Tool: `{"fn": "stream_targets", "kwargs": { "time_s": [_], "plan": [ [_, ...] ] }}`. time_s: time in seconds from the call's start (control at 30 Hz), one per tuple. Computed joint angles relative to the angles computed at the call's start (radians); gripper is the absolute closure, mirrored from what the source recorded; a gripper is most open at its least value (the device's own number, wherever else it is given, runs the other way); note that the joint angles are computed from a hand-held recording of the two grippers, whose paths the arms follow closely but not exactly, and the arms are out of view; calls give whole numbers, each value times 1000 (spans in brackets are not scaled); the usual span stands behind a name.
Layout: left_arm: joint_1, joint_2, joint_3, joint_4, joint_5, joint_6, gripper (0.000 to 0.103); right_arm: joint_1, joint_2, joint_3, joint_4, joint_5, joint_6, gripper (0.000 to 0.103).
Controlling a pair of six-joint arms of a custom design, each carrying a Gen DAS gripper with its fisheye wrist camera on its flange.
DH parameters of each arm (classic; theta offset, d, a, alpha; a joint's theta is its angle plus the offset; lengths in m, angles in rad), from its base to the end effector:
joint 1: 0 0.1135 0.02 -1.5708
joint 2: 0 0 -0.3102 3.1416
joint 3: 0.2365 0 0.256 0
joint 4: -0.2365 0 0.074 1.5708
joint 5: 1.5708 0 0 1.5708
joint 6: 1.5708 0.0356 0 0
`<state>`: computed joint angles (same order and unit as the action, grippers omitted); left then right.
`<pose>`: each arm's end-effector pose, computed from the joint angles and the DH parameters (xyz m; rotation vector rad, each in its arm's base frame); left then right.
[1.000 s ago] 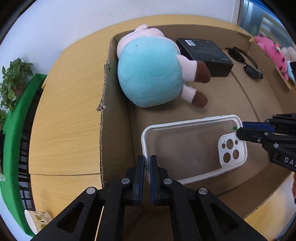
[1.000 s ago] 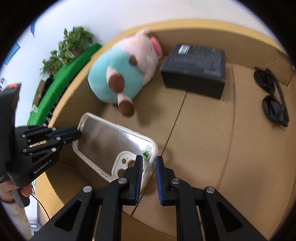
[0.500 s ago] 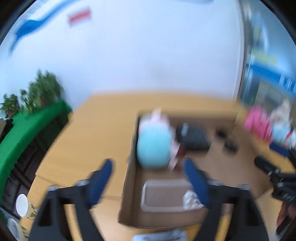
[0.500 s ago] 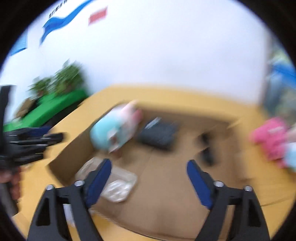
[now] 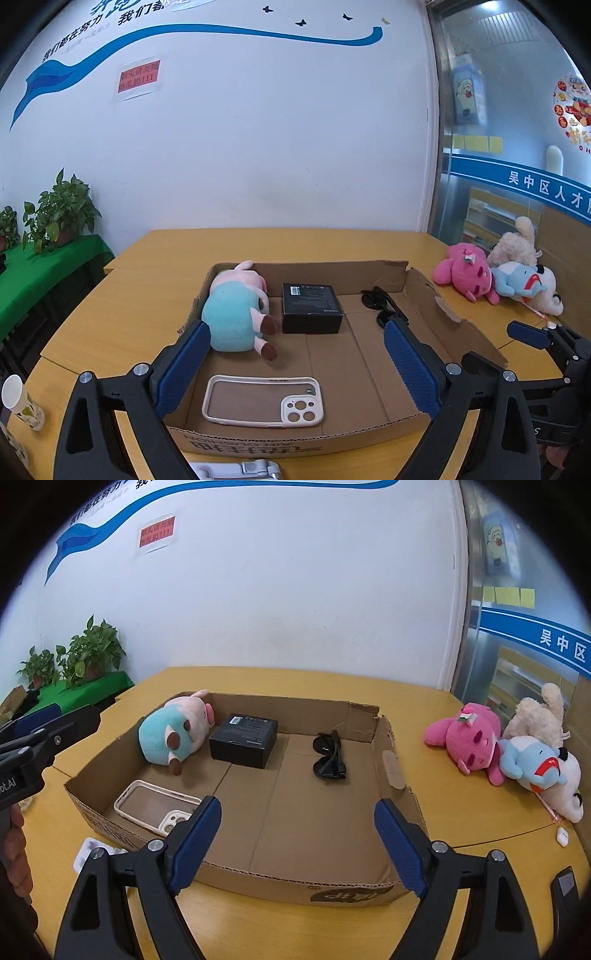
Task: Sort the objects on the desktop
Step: 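Move the left tool toward the white phone stand on the table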
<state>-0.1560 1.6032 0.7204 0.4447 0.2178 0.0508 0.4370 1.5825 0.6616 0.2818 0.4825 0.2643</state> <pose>0.3277 -0.0593 0.2232 0.3455 1.9794 -0.2859 0.2849 0.1148 0.1989 0.0782 2.1285 -0.1234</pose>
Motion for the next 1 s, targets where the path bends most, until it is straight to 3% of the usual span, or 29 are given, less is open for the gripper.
{"fn": "stream_targets", "kwargs": {
  "time_s": [0.3,0.47,0.7,0.83,1.0],
  "plan": [
    [50,10,-6,-18,35,24,7,6,26,8,27,-6,-10,18],
    [147,16,-20,-64,138,78,7,24,31,10,39,-38,-25,18],
    [339,50,-51,-127,245,196,7,69,101,14,57,-341,-52,18],
    [405,116,-62,-147,278,268,7,134,214,70,46,-421,-88,18],
    [417,261,-10,-199,261,313,7,125,362,168,53,-540,-22,19]
  ]
}}
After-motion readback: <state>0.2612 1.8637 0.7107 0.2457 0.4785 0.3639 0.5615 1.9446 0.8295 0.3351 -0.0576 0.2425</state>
